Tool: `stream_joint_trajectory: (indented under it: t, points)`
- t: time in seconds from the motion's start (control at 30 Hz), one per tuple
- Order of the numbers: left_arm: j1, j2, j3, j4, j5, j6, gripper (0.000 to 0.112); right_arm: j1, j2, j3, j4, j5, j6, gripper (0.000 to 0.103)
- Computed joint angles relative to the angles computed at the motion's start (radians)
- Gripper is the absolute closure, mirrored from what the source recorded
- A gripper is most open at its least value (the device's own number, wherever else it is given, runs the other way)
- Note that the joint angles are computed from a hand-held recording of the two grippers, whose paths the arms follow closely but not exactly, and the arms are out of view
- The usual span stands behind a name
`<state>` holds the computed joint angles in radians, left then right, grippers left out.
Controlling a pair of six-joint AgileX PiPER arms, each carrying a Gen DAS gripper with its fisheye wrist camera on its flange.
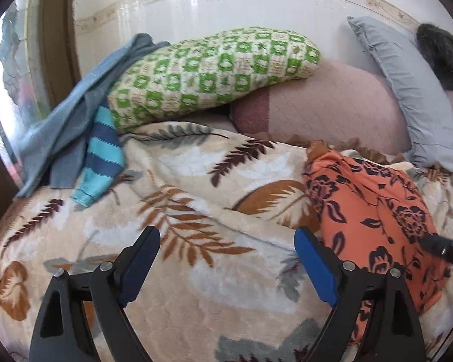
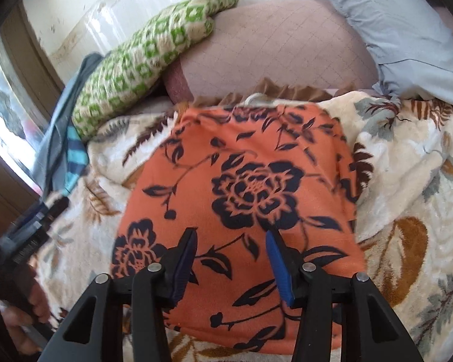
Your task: Fold small clothes
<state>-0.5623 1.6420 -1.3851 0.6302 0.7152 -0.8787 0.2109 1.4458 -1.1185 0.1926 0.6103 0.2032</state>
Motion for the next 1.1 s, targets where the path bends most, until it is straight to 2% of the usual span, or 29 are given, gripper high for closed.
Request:
stream_joint_trajectory:
  t: [0.1,0.17,0.23,0.37,0.47,0.57,0.7,0.87,1.1]
  points:
    - [0.044,0.009,-0.005,-0.208,-0.081,0.158,0.022,-0.111,-0.073,0.039,0.104,-0.015,-0.073,0.04]
    - [0.07,0.014,-0.008,-0.374,-0.119,0.289,0.022,-0.188,-0.098,0.06,0.15,-0.015,-0.095,0.039]
    - [0.083,0.02,-0.01,-0.508,-0.14,0.4,0.021,-0.302,-0.105,0.08,0.285,0.018,-0.188,0.039]
    - [0.109,0.051,-0.034,-0.723,-0.126,0.573,0.02,-0.492,-0.081,0.117,0.589,0.12,-0.419,0.038]
    - [0.12,0.083,-0.058,-0.841,-0.101,0.67,0.02,-0.552,-0.047,0.13,0.669,0.18,-0.478,0.034]
    - [0.105,0.116,-0.083,-0.842,-0.085,0.68,0.02,-0.556,-0.016,0.138,0.694,0.202,-0.499,0.032]
    - [0.104,0.159,-0.113,-0.914,-0.058,0.743,0.02,-0.542,0.026,0.132,0.699,0.213,-0.534,0.032]
    - [0.086,0.173,-0.124,-0.904,-0.052,0.757,0.02,-0.558,0.053,0.151,0.795,0.228,-0.61,0.03]
    - [0.058,0.167,-0.119,-0.852,-0.067,0.742,0.02,-0.534,0.087,0.152,0.816,0.214,-0.64,0.028]
